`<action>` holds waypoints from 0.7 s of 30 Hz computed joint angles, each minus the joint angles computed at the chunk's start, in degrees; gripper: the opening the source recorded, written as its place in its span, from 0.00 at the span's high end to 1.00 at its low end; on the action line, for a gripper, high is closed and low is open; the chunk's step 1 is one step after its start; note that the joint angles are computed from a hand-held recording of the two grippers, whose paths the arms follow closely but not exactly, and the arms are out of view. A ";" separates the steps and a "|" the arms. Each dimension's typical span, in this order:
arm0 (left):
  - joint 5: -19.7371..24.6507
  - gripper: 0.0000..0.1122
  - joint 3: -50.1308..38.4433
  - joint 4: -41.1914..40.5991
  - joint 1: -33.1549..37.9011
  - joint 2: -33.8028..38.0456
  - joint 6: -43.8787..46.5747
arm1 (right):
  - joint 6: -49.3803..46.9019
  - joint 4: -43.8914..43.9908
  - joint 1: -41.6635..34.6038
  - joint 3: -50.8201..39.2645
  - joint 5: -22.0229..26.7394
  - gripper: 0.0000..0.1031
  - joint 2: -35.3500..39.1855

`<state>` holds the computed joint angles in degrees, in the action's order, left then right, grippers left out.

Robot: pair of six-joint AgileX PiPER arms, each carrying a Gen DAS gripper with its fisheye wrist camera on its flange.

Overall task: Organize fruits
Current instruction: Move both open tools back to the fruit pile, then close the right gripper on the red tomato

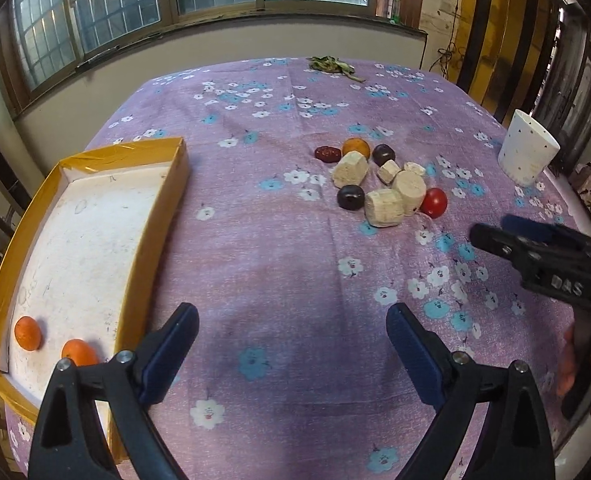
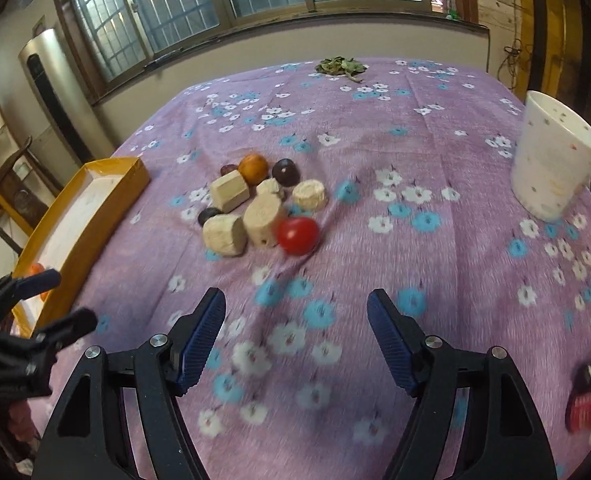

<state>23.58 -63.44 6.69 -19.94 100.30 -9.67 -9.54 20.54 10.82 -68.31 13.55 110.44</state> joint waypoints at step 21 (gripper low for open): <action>8.90 0.14 -20.38 0.78 -3.97 14.74 -4.38 | -21.93 12.14 -3.38 -11.52 6.76 0.69 9.48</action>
